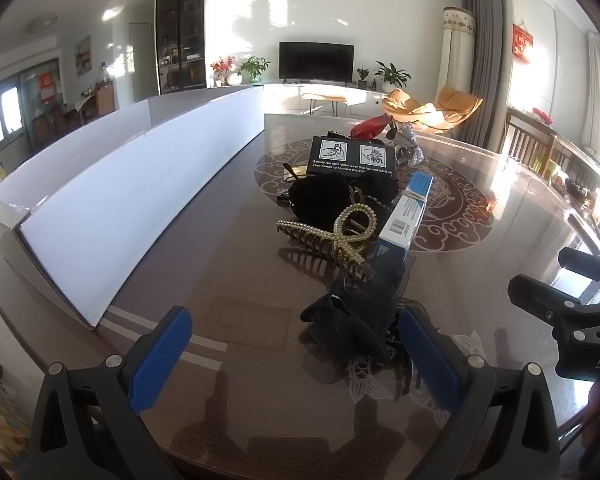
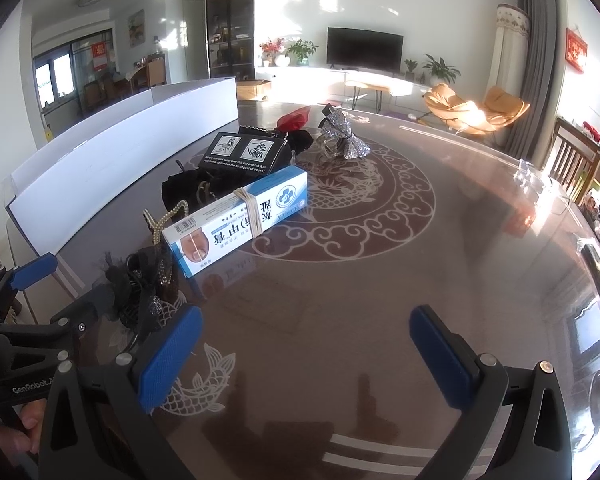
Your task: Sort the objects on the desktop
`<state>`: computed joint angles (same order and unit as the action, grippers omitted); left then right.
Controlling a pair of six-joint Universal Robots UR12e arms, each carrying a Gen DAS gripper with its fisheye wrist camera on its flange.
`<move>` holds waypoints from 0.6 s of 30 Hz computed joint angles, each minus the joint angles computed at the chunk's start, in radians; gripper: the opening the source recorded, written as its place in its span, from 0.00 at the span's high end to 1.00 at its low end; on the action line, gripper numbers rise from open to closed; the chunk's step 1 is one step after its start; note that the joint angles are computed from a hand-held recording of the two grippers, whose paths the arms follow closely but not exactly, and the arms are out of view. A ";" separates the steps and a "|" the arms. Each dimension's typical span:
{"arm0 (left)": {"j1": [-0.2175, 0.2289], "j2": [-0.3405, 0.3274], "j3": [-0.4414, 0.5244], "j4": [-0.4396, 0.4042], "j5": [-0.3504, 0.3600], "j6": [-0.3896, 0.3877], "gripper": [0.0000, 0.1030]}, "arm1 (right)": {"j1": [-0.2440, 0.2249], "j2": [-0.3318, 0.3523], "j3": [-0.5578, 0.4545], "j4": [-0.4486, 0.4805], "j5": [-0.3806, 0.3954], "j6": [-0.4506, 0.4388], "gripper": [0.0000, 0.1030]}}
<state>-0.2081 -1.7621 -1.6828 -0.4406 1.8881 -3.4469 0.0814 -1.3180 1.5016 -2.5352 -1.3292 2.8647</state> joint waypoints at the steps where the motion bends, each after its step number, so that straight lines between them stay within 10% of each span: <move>1: 0.000 0.000 0.000 -0.001 0.000 0.000 0.00 | 0.000 0.000 0.000 0.000 0.000 0.000 0.00; 18: 0.002 0.000 0.000 -0.012 -0.002 -0.013 0.00 | 0.000 0.000 0.001 0.017 0.003 -0.003 0.00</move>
<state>-0.2059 -1.7620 -1.6830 -0.4524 1.8857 -3.4596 0.0811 -1.3178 1.5024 -2.5181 -1.3263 2.8618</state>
